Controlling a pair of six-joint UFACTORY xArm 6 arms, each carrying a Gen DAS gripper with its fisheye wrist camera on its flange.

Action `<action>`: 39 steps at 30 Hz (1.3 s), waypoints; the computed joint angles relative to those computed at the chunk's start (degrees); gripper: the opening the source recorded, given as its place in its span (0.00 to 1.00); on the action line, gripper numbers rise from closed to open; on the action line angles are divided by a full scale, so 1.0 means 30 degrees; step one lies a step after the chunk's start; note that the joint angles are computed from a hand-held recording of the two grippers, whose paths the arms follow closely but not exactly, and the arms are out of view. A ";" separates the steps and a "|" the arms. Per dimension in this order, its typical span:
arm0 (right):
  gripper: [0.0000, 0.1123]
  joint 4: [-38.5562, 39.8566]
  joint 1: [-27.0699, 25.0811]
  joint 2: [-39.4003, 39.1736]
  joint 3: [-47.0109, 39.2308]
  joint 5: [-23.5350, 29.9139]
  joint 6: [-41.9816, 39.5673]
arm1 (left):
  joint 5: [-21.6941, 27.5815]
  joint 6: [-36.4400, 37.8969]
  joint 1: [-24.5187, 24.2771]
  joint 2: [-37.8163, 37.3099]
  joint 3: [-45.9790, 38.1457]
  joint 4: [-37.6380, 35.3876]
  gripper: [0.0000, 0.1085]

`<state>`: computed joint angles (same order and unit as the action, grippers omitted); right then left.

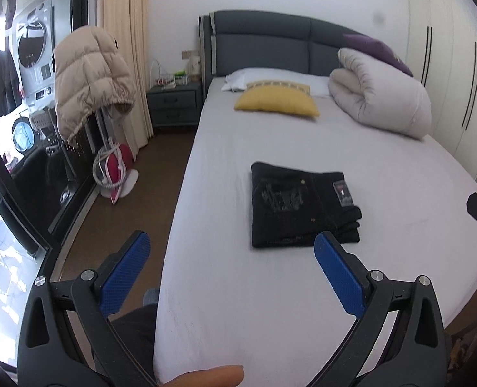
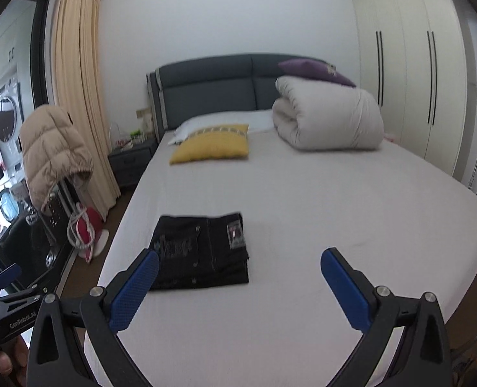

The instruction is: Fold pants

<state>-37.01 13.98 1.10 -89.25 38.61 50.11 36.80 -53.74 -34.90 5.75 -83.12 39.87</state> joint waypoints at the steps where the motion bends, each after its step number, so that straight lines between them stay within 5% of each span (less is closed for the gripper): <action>1: 0.92 0.0159 0.0043 0.0056 0.0036 0.0063 -0.0140 | -0.0097 0.0117 0.0007 0.0139 0.0057 -0.0162 0.95; 39: 0.92 0.3212 0.0415 0.1507 -0.0359 0.1423 -0.3248 | 0.0189 0.0721 -0.0023 0.3119 -0.1360 -0.1479 0.95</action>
